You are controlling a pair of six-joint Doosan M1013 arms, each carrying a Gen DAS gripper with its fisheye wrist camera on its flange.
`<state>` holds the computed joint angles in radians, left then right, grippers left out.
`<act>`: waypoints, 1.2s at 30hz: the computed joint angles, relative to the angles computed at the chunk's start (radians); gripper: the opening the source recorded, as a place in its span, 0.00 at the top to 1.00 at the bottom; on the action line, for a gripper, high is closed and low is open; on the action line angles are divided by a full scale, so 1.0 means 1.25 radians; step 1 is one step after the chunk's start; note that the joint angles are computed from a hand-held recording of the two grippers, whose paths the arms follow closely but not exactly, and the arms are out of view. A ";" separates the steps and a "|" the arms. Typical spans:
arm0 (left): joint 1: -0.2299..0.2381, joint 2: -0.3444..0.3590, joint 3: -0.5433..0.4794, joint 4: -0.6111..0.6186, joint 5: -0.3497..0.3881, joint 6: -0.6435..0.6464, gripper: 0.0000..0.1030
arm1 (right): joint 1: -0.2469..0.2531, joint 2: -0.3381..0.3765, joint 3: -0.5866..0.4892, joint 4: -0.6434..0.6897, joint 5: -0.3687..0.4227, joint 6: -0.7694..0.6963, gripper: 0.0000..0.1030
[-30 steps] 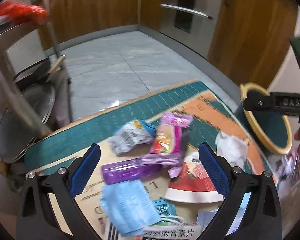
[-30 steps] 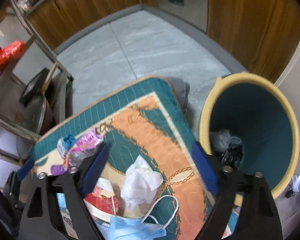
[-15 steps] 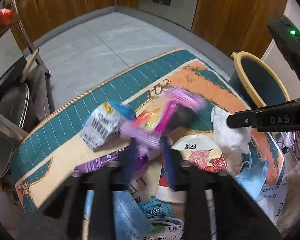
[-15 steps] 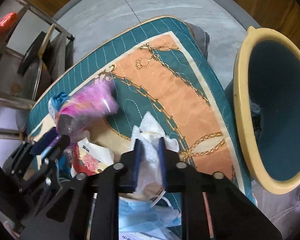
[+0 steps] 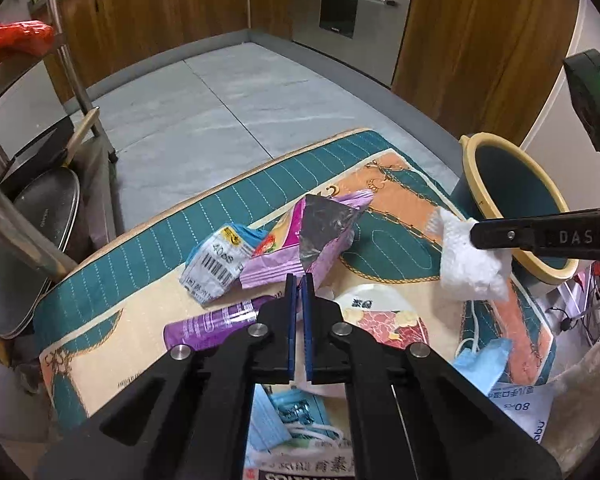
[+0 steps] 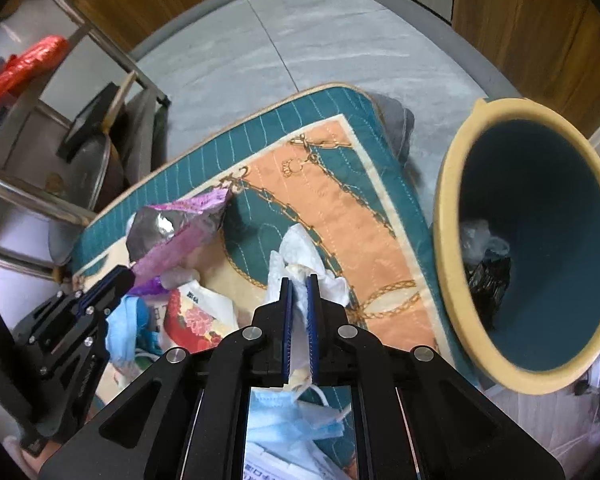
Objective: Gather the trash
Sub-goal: 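Grasp the white tissue with the right tool while the left tool grasps a wrapper, then carry the tissue and wrapper over the bin and open both tools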
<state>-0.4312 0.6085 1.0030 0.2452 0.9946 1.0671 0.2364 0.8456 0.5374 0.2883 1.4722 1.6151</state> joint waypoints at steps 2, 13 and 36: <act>-0.007 -0.007 0.006 0.019 -0.003 -0.021 0.98 | -0.005 -0.015 0.022 0.010 -0.014 -0.009 0.92; -0.054 -0.020 -0.001 0.136 0.000 -0.077 0.98 | -0.029 -0.094 0.131 0.033 -0.122 -0.091 0.92; -0.047 -0.030 -0.009 0.132 -0.056 -0.099 0.98 | -0.059 -0.107 0.140 0.067 -0.178 -0.088 0.92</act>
